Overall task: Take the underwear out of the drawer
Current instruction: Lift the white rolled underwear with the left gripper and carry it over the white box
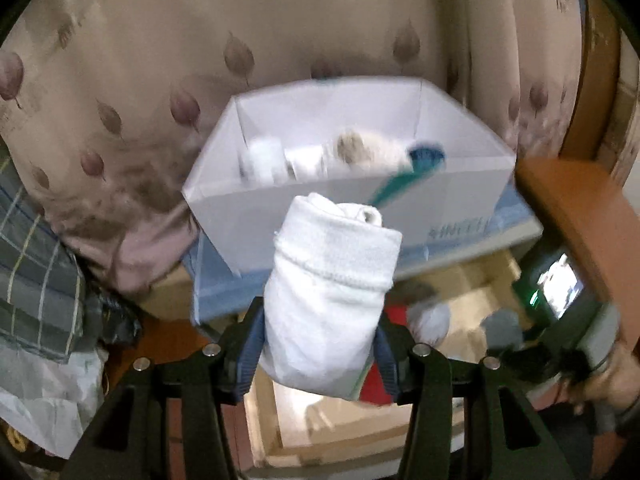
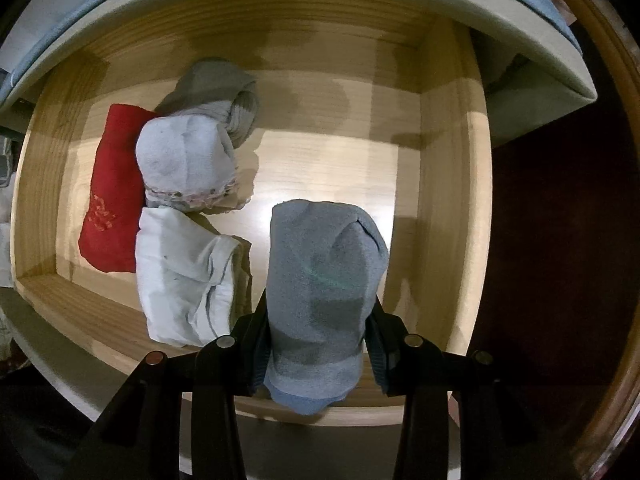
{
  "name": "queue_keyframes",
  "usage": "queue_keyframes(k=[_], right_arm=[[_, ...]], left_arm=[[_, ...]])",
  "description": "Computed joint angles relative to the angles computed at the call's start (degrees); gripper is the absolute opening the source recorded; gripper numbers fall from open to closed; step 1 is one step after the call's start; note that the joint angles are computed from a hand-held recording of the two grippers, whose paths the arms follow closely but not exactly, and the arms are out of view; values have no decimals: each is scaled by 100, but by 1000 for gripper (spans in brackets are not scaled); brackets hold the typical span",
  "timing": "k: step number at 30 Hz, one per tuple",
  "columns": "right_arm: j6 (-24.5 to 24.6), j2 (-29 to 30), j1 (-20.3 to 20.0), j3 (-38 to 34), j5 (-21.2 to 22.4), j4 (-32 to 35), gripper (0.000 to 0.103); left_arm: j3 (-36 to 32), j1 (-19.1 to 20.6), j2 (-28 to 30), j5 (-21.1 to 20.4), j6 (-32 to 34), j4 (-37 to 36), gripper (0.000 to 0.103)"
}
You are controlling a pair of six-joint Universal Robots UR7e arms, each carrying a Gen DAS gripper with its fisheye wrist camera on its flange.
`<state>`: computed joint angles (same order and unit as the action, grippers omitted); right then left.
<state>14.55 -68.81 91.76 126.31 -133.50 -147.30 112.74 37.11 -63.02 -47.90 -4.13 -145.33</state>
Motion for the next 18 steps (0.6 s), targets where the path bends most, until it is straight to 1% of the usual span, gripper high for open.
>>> queue_keyframes(k=[1,6,9,11,14,18], right_arm=[[65,-34,48,-45,-13,121,38],[60,-44,51,-33,-13,102,38],[64,-64,62,-12,-19,110,38],[82,-75,70,-3,-18,119,38],[95,-104,68,1,14,138,38],[60,-143,66,7,11,146,38]], left_arm=[[-50,-16,-49,26,70,-59,50],[-478,-21,13,121,252,-365,50],[-905,44,194,259,149,-236,50],[-1208,125,357,269,111,-74,50],[-1624,267,684,382,69,67,50],[-2051,411,1000,341,-74,270,50]])
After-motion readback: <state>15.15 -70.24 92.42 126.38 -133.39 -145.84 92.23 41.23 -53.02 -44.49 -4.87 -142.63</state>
